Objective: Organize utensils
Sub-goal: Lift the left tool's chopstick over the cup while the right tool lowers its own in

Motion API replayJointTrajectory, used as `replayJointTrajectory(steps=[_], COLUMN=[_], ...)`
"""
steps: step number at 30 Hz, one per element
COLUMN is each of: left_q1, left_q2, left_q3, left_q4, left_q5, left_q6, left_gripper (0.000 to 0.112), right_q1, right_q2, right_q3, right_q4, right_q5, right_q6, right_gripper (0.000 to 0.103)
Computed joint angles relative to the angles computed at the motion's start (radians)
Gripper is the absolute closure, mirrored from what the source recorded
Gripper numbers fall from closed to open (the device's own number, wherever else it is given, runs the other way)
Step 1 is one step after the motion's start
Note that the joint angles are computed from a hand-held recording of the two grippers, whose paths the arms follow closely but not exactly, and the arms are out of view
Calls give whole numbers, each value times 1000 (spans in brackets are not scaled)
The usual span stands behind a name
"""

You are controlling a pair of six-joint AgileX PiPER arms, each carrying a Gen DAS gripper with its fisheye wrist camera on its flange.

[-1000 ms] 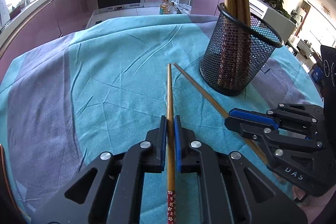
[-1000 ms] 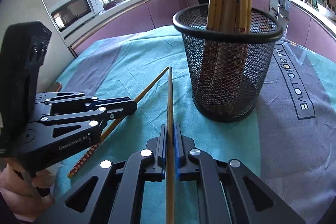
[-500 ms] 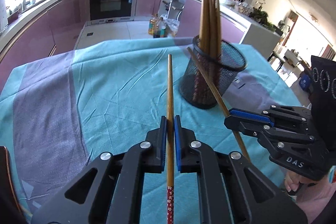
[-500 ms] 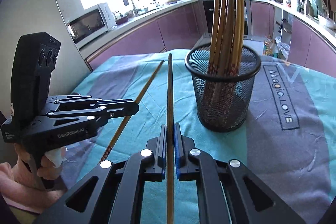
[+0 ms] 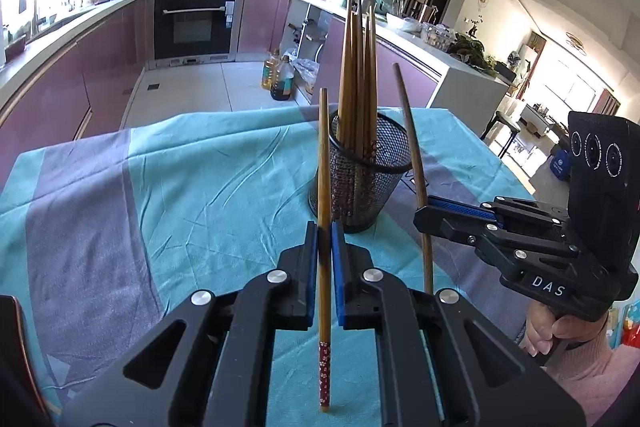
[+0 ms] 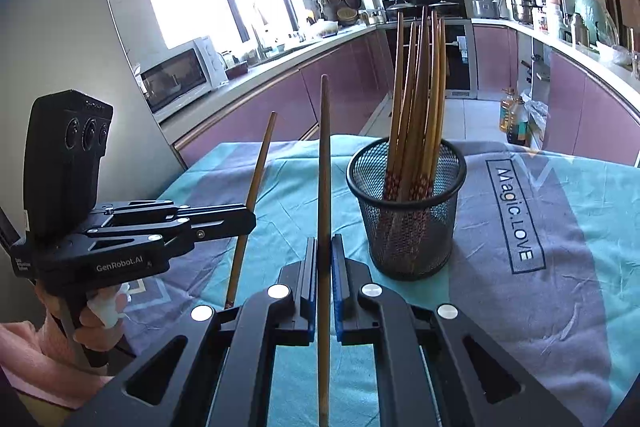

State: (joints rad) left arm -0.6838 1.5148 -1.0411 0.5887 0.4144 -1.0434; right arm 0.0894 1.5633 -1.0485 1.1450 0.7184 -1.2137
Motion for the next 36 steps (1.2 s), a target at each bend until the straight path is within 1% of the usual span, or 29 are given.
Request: replayJointTrajectory(steps=[6,21,25,36], left_q1=[-26,-33,-31,-34], left_q2=[0,-35,-52,-66], left_q3=[-17,-5,8,1], left_q4=[39,93,87,80], left_q5=[23,19,9,16], left_q6=[-37,-78,-72,-55], left_gripper=[105,105,105,105], right_q1=[-15,-32,-38,-53], right_q2=[0,-22,-24,-30], right_q3=[-8,-5,-7,-14], right_q4=[13,41,51,74], right_q5=[17,29,34,48], right_q6=[-11,-27,-35,-51], right_gripper=[97,97,97,97])
